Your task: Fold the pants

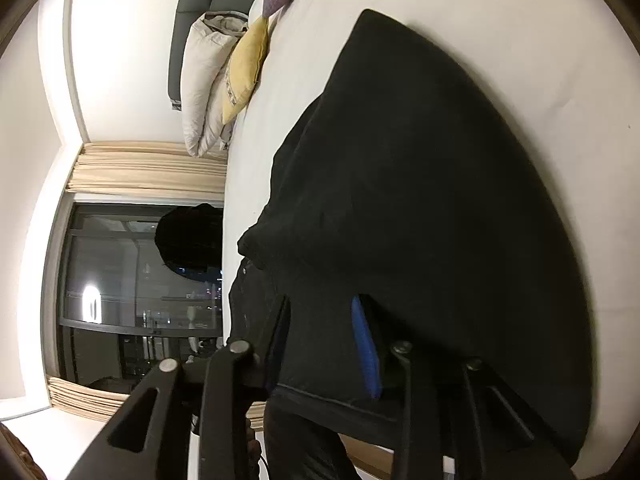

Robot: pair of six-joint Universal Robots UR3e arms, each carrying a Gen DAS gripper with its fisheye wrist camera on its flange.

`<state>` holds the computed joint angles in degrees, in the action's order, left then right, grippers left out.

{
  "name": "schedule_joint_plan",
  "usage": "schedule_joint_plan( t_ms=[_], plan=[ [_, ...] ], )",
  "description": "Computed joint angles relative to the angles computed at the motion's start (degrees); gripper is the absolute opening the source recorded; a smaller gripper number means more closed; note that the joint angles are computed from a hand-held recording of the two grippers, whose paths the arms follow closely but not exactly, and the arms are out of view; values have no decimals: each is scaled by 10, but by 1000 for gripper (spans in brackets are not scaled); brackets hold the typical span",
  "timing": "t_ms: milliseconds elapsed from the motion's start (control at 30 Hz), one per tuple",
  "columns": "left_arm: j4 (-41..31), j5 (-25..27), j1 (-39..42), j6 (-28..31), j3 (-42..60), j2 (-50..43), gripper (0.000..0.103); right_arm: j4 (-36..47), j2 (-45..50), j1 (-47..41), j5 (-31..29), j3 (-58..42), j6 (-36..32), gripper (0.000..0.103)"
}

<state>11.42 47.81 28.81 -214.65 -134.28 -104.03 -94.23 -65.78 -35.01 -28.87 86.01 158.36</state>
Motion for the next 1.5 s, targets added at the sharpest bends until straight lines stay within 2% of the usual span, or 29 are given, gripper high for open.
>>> schedule_joint_plan(
  t_ms=[33, 67, 200, 267, 300, 333, 400, 533, 633, 700, 733, 767, 800, 833, 867, 967, 1033, 1133, 1167, 1200, 1233, 1267, 1300, 1333, 1367, 1433, 1500],
  plan=[
    [25, -3, 2, -6, 4, -21, 74, -62, 27, 26, 2, -14, 56, 40],
    [42, -7, 4, -11, 6, -35, 74, -78, 32, 30, 5, -16, 65, 41],
    [148, -21, 10, -51, 13, -115, 74, -74, 25, 24, 2, -5, 52, 41],
    [163, -15, 5, -53, 21, -129, 72, -59, 20, 20, 0, -7, 42, 41],
    [159, -7, -1, -50, 28, -131, 68, -54, 18, 18, 0, -7, 40, 41],
    [151, -2, -6, -46, 36, -132, 49, -50, 15, 17, 0, -8, 39, 42],
    [117, -6, -6, -44, 49, -133, 25, -55, 13, 19, 5, -5, 43, 46],
    [149, -19, -2, -60, 62, -175, 15, 30, 12, 35, 39, -42, -18, 50],
    [145, -23, -1, -67, 71, -179, 14, 102, 33, 64, 56, -87, -78, 57],
    [159, -38, 7, -79, 73, -195, 13, 84, 51, 85, 35, -93, -64, 59],
    [164, -42, 10, -83, 76, -202, 13, 51, 56, 93, 17, -84, -40, 56],
    [161, -43, 10, -84, 79, -202, 13, 4, 57, 98, -3, -68, -19, 41],
    [158, -41, 9, -83, 81, -202, 13, -26, 54, 101, -27, -61, 1, 35],
    [161, -42, 9, -86, 85, -206, 13, -17, 53, 103, -36, -71, 8, 37],
    [167, -42, 10, -84, 81, -207, 13, 14, 50, 104, -33, -92, 1, 46],
    [164, -57, 30, -69, 36, -167, 12, 80, 54, 119, 12, -152, -57, 56],
    [165, -60, 37, -61, 11, -147, 12, 98, 82, 137, 38, -203, -61, 63],
    [155, -61, 38, -60, 12, -137, 12, 44, 159, 167, 68, -282, 10, 63],
    [148, -61, 39, -60, 12, -132, 12, -4, 196, 176, 76, -306, 60, 64],
    [141, -62, 39, -60, 9, -122, 12, -64, 221, 183, 60, -317, 120, 65],
    [137, -59, 37, -59, 10, -118, 12, -111, 261, 192, 10, -352, 190, 63],
    [126, -57, 35, -61, 13, -110, 12, -111, 291, 195, -1, -382, 214, 45],
    [125, -55, 32, -64, 15, -108, 12, -109, 305, 194, -3, -395, 228, 39],
    [95, -51, 27, -69, 25, -82, 12, -99, 303, 191, 2, -398, 231, 43],
    [84, -56, 34, -63, 18, -68, 12, -90, 295, 189, 11, -392, 217, 55],
    [81, -58, 35, -63, 15, -59, 12, -90, 258, 181, 34, -352, 182, 68],
    [83, -55, 30, -71, 20, -55, 12, -120, 220, 167, 70, -287, 178, 69]
  ],
)
